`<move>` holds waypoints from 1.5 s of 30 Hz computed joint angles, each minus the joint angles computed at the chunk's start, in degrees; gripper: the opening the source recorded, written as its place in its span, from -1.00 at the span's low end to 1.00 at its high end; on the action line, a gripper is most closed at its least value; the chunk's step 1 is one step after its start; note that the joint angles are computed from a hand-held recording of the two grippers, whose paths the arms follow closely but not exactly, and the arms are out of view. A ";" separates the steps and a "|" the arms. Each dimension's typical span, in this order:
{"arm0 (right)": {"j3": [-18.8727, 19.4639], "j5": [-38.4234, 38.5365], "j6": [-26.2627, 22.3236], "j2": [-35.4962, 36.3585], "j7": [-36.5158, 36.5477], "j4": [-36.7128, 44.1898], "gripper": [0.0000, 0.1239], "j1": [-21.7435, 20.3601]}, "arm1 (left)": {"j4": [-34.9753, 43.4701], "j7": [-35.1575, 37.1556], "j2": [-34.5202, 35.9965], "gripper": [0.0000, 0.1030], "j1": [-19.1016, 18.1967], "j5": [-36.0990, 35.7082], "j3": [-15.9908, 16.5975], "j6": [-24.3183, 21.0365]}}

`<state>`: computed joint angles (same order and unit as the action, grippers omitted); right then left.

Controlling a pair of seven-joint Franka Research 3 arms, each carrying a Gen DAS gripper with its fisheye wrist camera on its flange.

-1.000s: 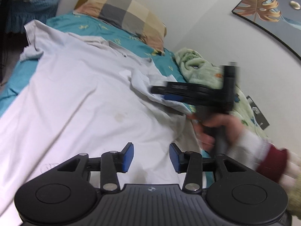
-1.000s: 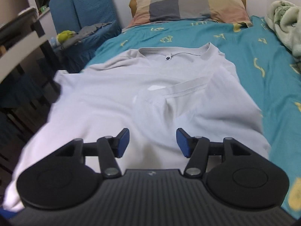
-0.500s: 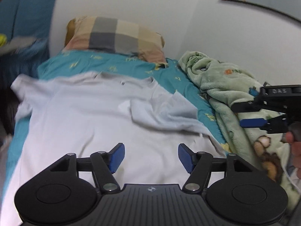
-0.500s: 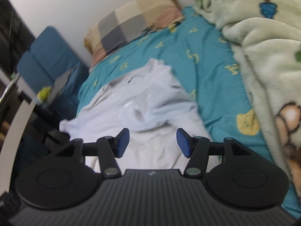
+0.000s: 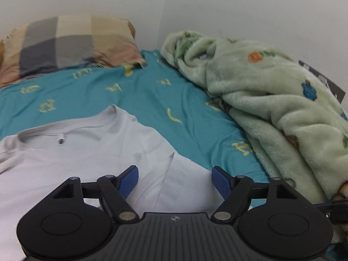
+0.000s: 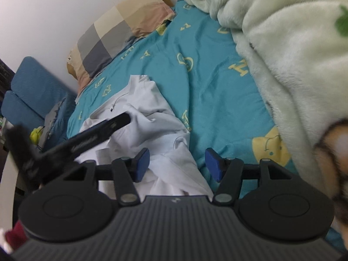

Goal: Fold clothes

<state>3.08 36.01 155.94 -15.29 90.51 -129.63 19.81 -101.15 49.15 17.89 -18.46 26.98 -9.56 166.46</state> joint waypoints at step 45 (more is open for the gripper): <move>-0.23 7.84 -12.98 -1.85 -13.86 2.43 -0.03 0.42 | -37.67 -49.71 -45.94 -0.04 -5.58 -6.44 -15.02 -17.47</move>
